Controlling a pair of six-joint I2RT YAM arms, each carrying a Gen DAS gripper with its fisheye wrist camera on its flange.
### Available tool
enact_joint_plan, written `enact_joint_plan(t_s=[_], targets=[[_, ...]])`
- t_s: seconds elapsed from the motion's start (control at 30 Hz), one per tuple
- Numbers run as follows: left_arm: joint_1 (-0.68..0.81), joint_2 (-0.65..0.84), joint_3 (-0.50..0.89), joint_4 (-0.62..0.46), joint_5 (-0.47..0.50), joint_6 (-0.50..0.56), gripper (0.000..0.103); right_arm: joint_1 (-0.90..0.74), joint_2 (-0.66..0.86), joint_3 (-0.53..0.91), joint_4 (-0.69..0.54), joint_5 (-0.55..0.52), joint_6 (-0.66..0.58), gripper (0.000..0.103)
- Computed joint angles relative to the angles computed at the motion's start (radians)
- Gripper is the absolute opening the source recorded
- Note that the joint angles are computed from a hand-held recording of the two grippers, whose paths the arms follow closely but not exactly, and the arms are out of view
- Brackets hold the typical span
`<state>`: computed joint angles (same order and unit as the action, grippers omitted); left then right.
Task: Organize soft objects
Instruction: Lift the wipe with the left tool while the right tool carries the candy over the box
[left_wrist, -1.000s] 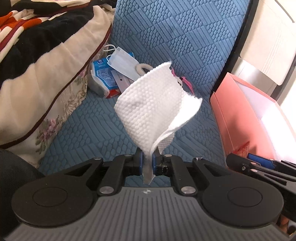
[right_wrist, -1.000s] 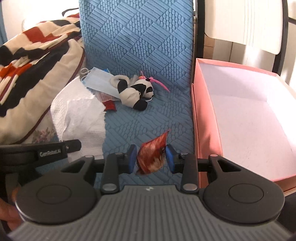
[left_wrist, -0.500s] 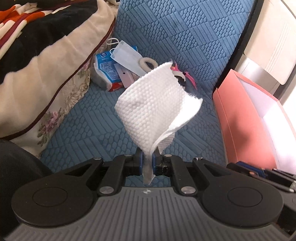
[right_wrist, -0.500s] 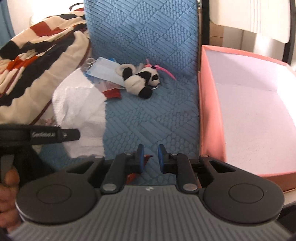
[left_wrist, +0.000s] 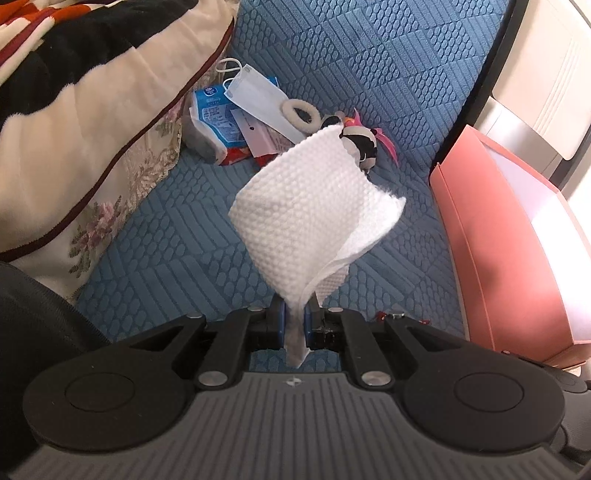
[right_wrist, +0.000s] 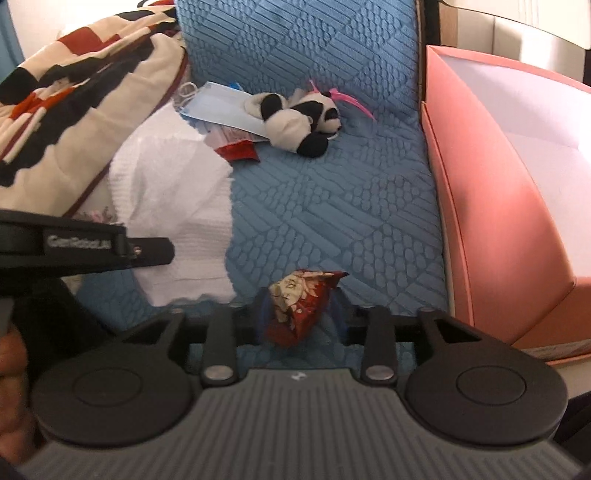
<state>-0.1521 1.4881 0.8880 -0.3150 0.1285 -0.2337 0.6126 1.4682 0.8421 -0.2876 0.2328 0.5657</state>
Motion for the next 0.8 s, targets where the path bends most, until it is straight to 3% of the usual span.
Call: enact_joint_plan(t_s=[0.23,0.33,0.6,0.8], targets=[[-0.006,0.019,-0.01,0.03,-0.003,0.018,0.012,-0.038,0.054,-0.034,0.095,-0.059,0.017,0.046],[-0.001,0.028,-0.01,0.037,-0.003,0.018,0.012,-0.022,0.068,-0.052,0.146,-0.035,-0.009,0.047],[-0.008,0.037,-0.015,0.047,-0.026,0.024,0.012,-0.025,0.059,-0.069,0.182,-0.032,-0.041,0.034],[-0.011,0.021,-0.007,0.026,-0.032,0.021,0.012,-0.032,0.023,-0.062,0.156,-0.026,-0.064,0.031]])
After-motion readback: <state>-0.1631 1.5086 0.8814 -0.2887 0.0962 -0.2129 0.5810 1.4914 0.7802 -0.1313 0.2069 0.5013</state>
